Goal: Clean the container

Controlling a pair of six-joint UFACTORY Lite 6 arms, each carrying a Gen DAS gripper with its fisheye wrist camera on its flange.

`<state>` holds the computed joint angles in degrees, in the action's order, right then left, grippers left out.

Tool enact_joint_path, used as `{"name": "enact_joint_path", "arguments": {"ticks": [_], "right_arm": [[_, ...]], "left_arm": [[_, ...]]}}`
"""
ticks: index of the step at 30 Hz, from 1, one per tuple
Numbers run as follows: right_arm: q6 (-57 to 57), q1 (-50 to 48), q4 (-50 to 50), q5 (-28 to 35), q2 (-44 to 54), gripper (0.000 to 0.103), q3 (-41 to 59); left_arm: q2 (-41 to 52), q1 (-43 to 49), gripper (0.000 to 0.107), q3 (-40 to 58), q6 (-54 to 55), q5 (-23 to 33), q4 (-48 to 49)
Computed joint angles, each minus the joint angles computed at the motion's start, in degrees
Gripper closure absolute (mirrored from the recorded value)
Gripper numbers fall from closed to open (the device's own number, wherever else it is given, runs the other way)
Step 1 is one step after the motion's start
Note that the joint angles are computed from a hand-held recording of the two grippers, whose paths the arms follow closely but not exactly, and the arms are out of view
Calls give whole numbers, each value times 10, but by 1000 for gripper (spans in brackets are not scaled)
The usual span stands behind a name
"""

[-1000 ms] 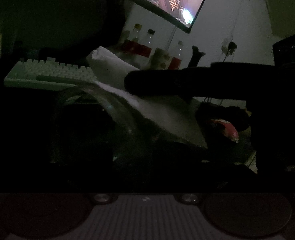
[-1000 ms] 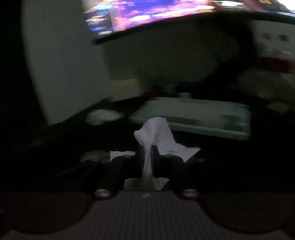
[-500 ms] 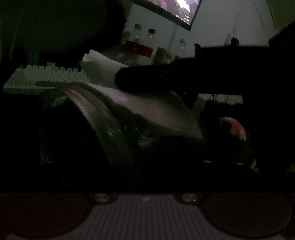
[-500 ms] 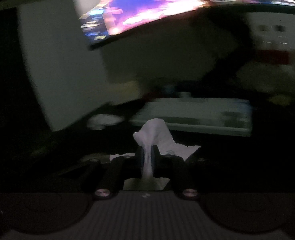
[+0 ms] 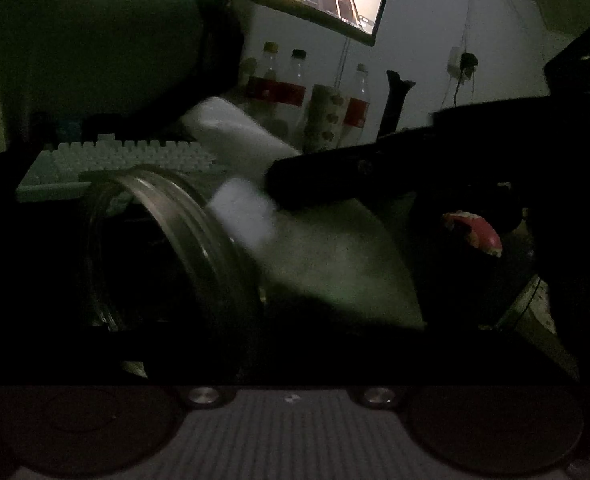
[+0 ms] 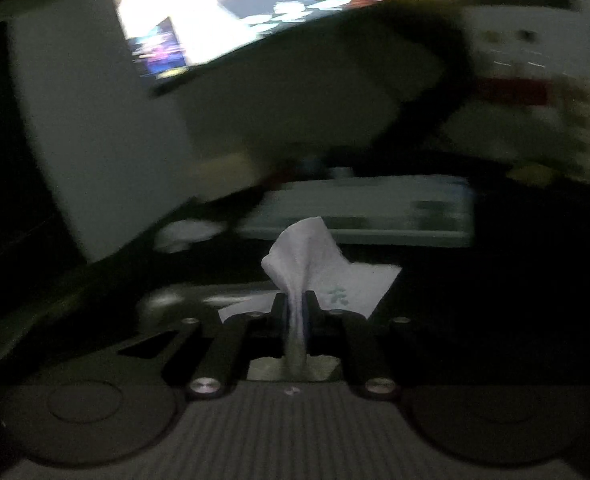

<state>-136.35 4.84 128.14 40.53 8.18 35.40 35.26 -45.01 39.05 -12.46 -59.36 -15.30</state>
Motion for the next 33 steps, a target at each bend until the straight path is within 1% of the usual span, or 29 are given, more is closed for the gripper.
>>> {"name": "enact_joint_path", "arguments": {"ticks": [1, 3, 4, 6, 7, 10, 13, 16, 19, 25, 30, 33], "right_arm": [[0, -1, 7, -5, 0, 93, 1], [-14, 8, 6, 12, -8, 93, -14], [-17, 13, -6, 24, -12, 93, -22], [10, 19, -73, 60, -13, 93, -27], [8, 26, -82, 68, -12, 94, -28], [-6, 24, -62, 65, -16, 94, -35], [-2, 3, -30, 39, -12, 94, -27], [10, -17, -42, 42, -18, 94, -34], [-6, -14, -32, 41, -24, 94, -41], [-9, 0, -19, 43, 4, 94, -19], [-8, 14, -8, 30, 8, 94, -8], [6, 24, -41, 48, 2, 94, -13]], "left_arm": [[-2, 0, 28, -1, 0, 2, -2], [0, 1, 25, 0, -4, -1, 2], [1, 0, 23, 1, -5, -1, 2], [3, -7, 22, 8, 8, 6, -13], [4, -12, 22, 12, 17, 11, -23], [5, -10, 22, 7, 3, -1, -18], [4, -4, 23, -3, -9, -14, -8], [5, 0, 23, -5, -16, -20, -1], [6, 0, 23, 0, -11, -15, -3], [7, -4, 23, 2, -6, -13, -10], [6, -4, 23, 1, -7, -14, -9], [7, -2, 23, 1, -8, -15, -7]]}}
